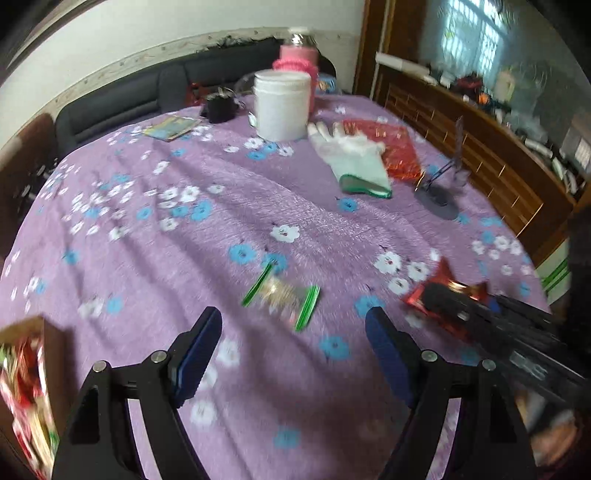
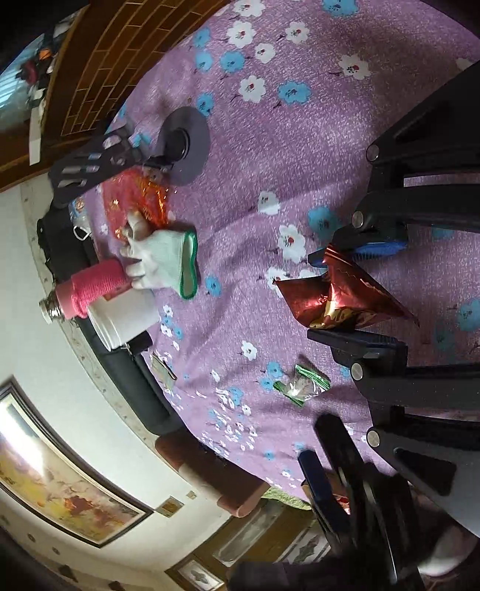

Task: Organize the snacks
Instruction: 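Grasp green-wrapped candy with left gripper while right grasps red-gold packet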

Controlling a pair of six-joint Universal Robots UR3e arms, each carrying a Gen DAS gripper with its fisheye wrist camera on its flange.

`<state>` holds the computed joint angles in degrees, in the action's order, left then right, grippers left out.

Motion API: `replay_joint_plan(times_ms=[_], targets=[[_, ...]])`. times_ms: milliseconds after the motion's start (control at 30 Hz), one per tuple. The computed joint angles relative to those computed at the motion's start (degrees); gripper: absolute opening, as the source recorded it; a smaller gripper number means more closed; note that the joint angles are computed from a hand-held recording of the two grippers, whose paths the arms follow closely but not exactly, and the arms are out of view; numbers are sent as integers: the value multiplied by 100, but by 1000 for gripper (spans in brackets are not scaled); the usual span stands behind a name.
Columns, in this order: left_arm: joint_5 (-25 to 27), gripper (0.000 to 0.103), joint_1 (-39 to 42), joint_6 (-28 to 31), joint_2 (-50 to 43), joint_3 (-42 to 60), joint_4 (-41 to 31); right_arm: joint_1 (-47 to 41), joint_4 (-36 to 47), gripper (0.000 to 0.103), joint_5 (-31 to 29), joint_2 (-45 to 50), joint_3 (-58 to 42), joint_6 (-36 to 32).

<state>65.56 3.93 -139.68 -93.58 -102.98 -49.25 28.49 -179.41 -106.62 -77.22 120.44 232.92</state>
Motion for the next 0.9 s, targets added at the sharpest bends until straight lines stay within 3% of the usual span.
replay_joint_plan(times_ms=[133, 233, 333, 533, 733, 900], targets=[[641, 79, -467, -297, -753, 296, 613, -87, -177, 35, 64, -93, 168, 59], [717, 49, -489, -299, -981, 406, 518, -92, -247, 35, 89, -114, 194, 62], [603, 30, -428, -271, -775, 82, 848, -74, -250, 35, 120, -92, 174, 71], [84, 29, -56, -128, -160, -166, 396, -63, -439, 35, 111, -87, 232, -12], [-880, 29, 1149, 640, 1195, -544, -1149, -56, -597, 35, 225, 31, 174, -134], [-1644, 30, 3161, 2394, 2505, -464, -3746, 12, -579, 35, 196, 142, 66, -158]])
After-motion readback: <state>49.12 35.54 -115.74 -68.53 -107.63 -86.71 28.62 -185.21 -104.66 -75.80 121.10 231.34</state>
